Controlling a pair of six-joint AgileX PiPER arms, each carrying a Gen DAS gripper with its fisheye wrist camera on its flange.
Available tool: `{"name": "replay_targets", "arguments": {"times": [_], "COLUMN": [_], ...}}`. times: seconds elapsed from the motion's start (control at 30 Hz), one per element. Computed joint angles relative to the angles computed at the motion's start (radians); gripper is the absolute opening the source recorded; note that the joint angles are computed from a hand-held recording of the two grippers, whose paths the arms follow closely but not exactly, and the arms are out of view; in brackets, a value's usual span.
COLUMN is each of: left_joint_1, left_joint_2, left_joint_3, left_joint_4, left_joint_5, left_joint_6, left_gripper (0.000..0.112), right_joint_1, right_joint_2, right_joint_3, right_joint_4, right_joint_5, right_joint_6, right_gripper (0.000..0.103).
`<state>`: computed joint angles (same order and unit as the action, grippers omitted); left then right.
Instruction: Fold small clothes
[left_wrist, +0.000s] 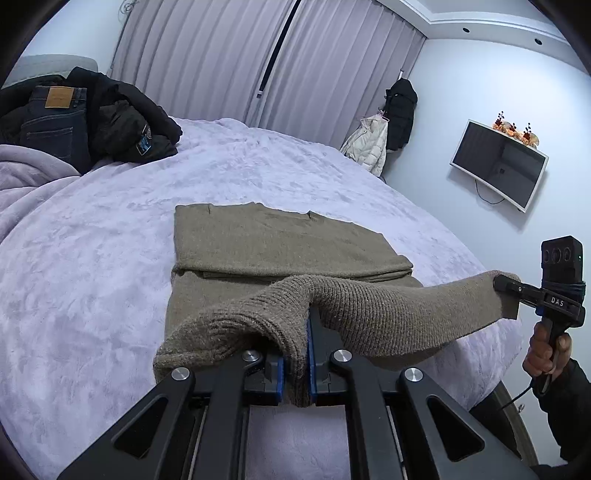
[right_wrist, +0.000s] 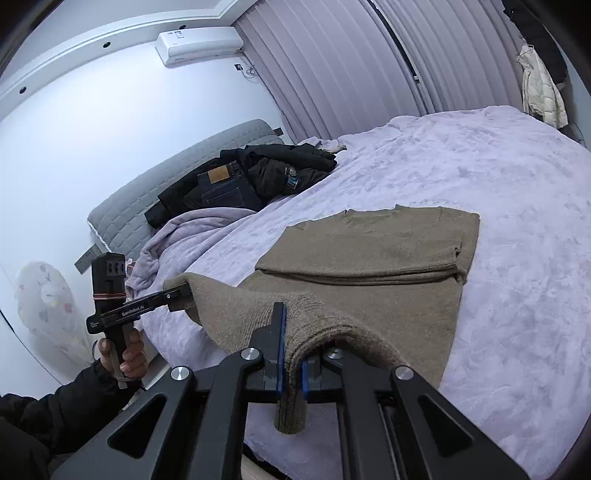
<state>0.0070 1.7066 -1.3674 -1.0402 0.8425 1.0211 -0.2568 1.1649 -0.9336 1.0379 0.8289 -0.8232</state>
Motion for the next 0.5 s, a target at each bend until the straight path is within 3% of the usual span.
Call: {"name": "replay_targets", "arguments": {"times": [0.23, 0.5], "left_joint_1": [-0.006, -0.065], "left_joint_2": [0.054, 0.282], "left_joint_3": [-0.131, -0.498], "left_joint_4": [0.013, 0.179], "left_joint_5": [0.03, 0.071], "left_joint_6": [-0.077, -0.331], "left_gripper": [0.01, 0.01], "right_joint_1": [0.015, 0.048], "right_joint_2": [0.098, 0.295], "right_joint_3": [-0.118, -0.327], "right_joint_4": [-0.046, -0.109], "right_joint_5": [-0.03, -0.073], "right_joint_6": [0.056, 0.158], "right_gripper": [0.007, 0.007]}}
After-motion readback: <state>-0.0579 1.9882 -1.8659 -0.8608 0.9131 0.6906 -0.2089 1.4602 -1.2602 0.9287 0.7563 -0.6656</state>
